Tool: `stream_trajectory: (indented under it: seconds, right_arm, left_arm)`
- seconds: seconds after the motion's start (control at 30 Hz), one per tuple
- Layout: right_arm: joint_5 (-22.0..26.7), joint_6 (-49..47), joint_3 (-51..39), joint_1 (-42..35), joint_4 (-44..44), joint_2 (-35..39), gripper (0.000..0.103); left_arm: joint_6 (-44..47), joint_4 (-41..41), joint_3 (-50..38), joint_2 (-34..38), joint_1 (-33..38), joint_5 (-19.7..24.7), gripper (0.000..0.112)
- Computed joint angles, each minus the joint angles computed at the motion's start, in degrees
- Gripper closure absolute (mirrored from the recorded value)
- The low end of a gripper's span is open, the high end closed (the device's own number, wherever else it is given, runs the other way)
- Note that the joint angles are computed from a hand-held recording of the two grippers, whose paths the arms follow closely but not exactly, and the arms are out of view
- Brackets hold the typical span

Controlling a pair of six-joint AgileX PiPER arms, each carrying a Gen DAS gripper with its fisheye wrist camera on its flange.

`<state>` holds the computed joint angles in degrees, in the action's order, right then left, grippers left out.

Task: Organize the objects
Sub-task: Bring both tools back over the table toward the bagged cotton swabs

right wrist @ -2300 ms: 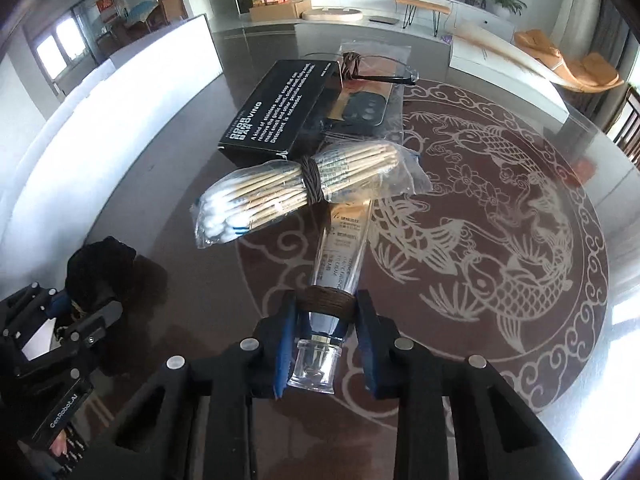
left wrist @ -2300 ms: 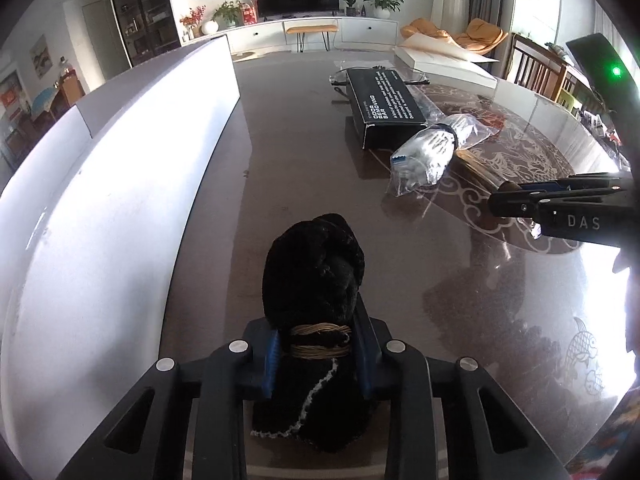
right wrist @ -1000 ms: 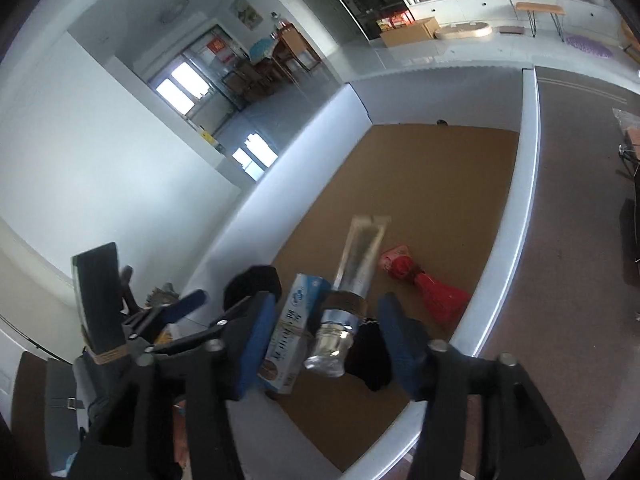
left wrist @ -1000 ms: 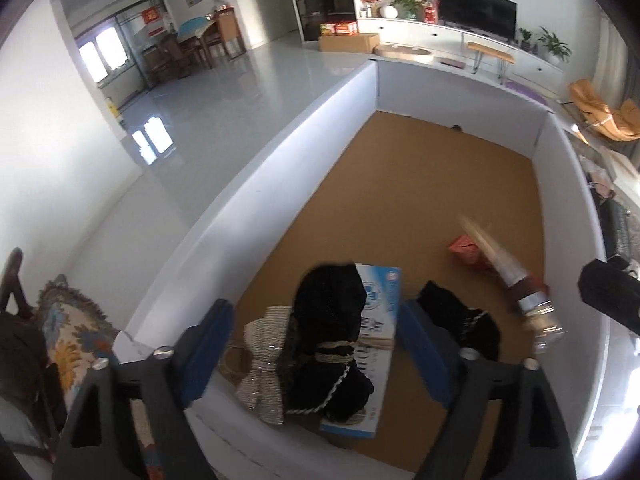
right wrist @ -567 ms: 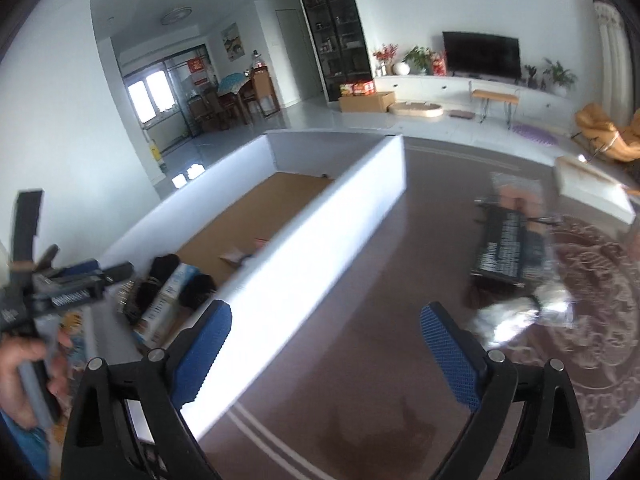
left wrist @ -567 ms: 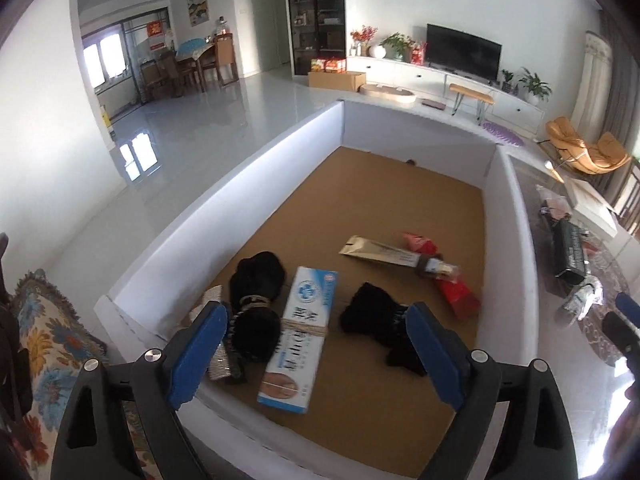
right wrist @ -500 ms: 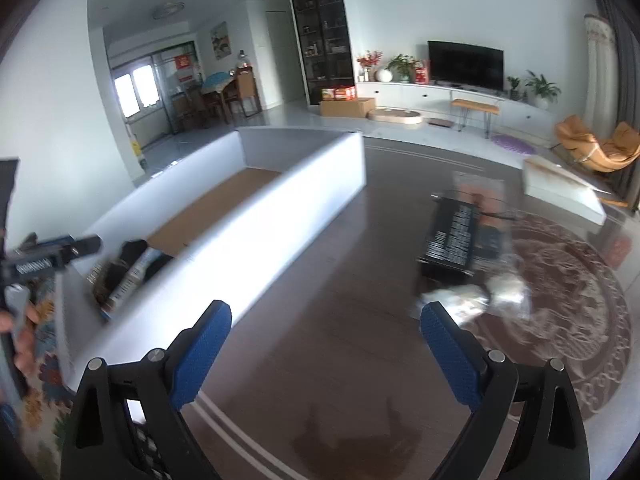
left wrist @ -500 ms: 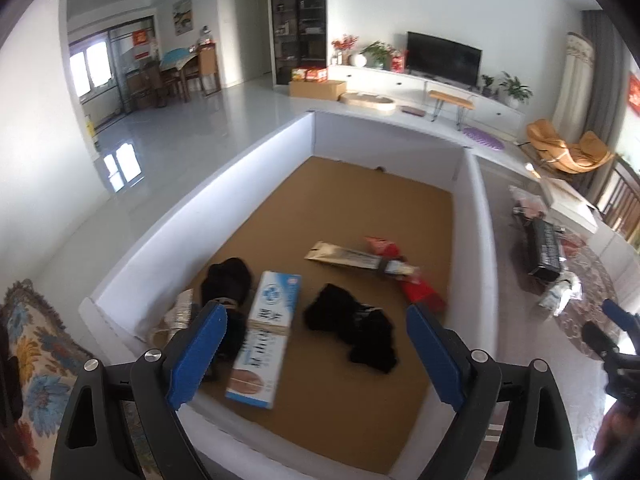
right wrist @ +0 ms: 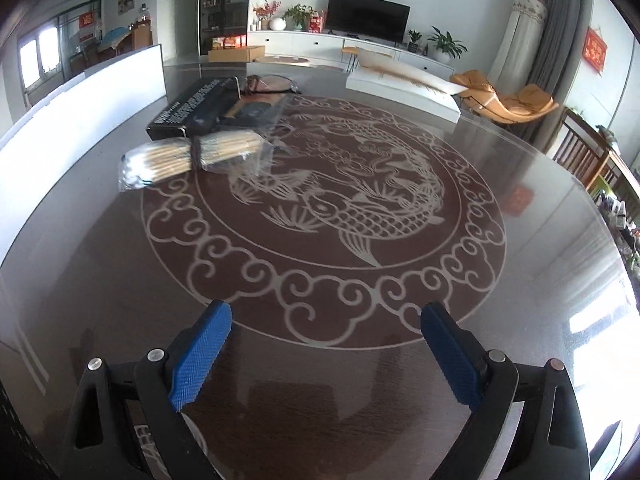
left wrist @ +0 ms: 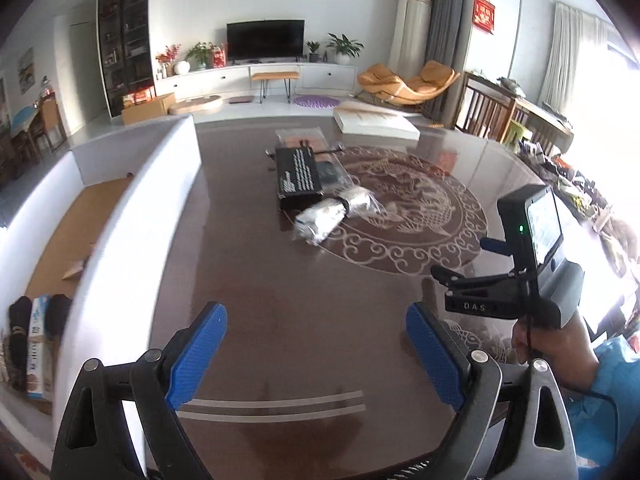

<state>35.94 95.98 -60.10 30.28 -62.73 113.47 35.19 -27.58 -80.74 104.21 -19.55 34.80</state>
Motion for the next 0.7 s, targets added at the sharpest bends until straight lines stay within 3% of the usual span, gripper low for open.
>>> stream_trajectory:
  seconds: [0.3, 0.43, 0.57, 0.7]
  right_arm:
    - [-4.5, 2.2, 1.96, -2.63, 0.59, -0.92, 0.0]
    - [-7.0, 3.5, 2.97, -3.77, 0.04, -1.29, 0.0]
    - [-6.89, 3.67, 3.15, -3.55, 0.09, -1.52, 0.0]
    - [-6.92, 3.65, 3.17, -3.58, 0.1, -1.53, 0.0]
  left_arm:
    - [-15.29, 15.1, -8.36, 14.6, -5.43, -3.67, 0.021]
    - [-17.27, 19.77, -11.99, 18.4, -5.7, -3.89, 0.021]
    - [-12.82, 15.09, -14.61, 20.66, -4.47, -2.81, 0.019]
    - [-12.71, 13.39, -14.14, 20.97, -3.66, -4.21, 0.009]
